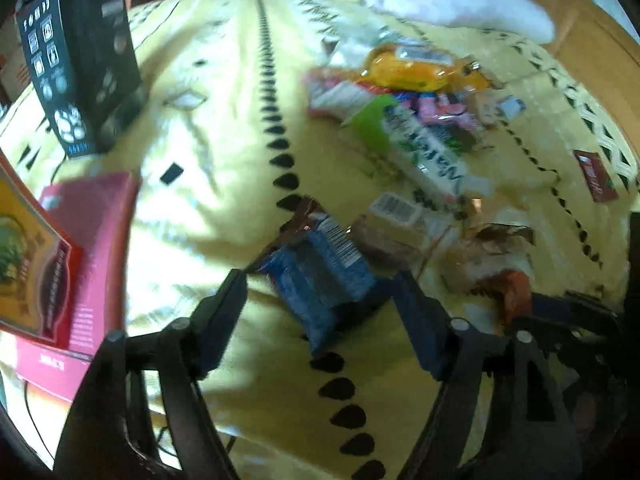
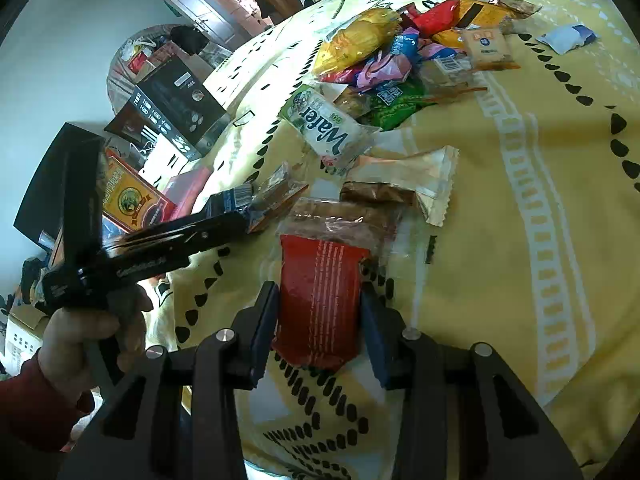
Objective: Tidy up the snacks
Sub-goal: 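Grasp the blue snack packet with left tool while right tool grasps red striped packet, then carry both held packets over the glass bowl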
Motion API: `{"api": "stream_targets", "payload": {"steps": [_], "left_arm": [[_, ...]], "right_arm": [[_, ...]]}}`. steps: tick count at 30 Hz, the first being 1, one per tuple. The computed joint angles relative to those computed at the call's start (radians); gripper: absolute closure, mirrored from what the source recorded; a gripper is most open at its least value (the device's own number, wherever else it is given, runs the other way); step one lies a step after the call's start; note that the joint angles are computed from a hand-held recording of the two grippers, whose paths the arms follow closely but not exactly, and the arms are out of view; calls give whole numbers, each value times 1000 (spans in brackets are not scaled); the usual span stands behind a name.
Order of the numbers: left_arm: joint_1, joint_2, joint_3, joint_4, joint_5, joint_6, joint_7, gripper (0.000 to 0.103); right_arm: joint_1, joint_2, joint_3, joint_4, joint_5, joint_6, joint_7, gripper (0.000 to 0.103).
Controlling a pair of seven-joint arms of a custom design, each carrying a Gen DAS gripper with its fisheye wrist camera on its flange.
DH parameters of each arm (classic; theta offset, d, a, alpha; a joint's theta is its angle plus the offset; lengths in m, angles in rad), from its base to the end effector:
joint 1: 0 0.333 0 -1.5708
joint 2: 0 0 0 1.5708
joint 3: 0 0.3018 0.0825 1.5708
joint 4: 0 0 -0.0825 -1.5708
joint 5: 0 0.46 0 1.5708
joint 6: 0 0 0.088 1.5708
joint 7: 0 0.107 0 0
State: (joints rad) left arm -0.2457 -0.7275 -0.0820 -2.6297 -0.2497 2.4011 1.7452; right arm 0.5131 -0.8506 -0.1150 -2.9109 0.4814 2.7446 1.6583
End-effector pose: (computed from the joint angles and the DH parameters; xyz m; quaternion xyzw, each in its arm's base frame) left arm 0.4273 -0.1463 0.4889 -0.5524 0.7927 -0.2363 0.1035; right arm 0.3790 0.1487 0.4161 -0.6345 0.6763 0.0149 0.3739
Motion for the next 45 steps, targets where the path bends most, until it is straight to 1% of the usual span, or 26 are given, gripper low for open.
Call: {"api": "stream_targets", "payload": {"steps": [1, 3, 5, 7, 8, 10, 11, 12, 14, 15, 17, 18, 19, 21, 22, 24, 25, 26, 29, 32, 35, 39, 41, 45], "left_arm": [[-3, -17, 3, -14, 4, 16, 19, 10], [1, -32, 0, -30, 22, 50, 40, 8], [3, -39, 8, -40, 30, 77, 59, 6], [6, -11, 29, -23, 21, 83, 76, 0], [6, 16, 38, 0, 9, 60, 72, 0], [30, 112, 33, 84, -21, -42, -9, 0], [31, 132, 43, 103, -53, -77, -26, 0], [32, 146, 50, 115, -85, -105, -46, 0], [58, 159, 19, 123, -76, -117, -98, 1], [67, 162, 4, 123, -67, -111, -123, 2], [73, 164, -18, 123, -51, -103, -164, 9], [66, 166, -24, 124, -47, -99, -168, 16], [63, 166, -32, 122, -37, -91, -175, 26], [64, 168, -46, 114, -11, -68, -198, 35], [65, 166, -50, 105, -1, -48, -210, 43], [57, 149, -44, 84, 5, -18, -215, 50], [49, 146, -36, 81, -3, -7, -212, 58], [41, 136, -22, 74, -14, 0, -199, 59], [39, 101, -12, 57, -11, 18, -186, 60], [32, 55, 3, 39, -17, 22, -163, 61], [24, 11, 20, 28, -31, 15, -142, 61], [35, -55, 8, 20, -3, 25, -126, 61], [46, -85, -3, 21, 23, 37, -129, 61], [76, -113, -23, 32, 85, 69, -150, 61]], "right_arm": [[1, -1, -2, -2, 2, 1, -1, 60], [3, 0, -4, -3, 5, 4, -3, 60], [4, -1, -7, -4, 7, 4, -7, 60], [8, -3, -12, -7, 13, 7, -11, 60], [9, -5, -17, -10, 17, 7, -14, 60], [11, -1, -17, -9, 21, 11, -15, 60], [10, 0, -16, -9, 21, 10, -16, 60], [11, 1, -14, -8, 22, 12, -15, 60], [12, 3, -14, -9, 25, 15, -16, 61], [12, 4, -14, -9, 25, 16, -16, 61], [12, 8, -14, -7, 24, 16, -17, 61], [11, 8, -14, -8, 24, 17, -19, 61], [12, 9, -15, -7, 25, 17, -20, 61], [14, 10, -17, -8, 28, 20, -22, 62], [14, 11, -15, -7, 28, 21, -21, 62], [11, 12, -10, -7, 24, 21, -19, 62], [7, 11, -5, -8, 21, 22, -16, 62], [-2, 7, 10, -9, 10, 22, -7, 62], [-16, 5, 46, -7, -27, 26, 17, 63], [-4, -2, 43, -8, -40, 45, 25, 63], [-11, -20, 61, -7, -68, 49, 45, 63], [-31, -44, 87, 5, -115, 46, 79, 63], [-37, -55, 89, 15, -137, 41, 85, 63], [-41, -60, 102, 52, -174, 32, 99, 63]]}}
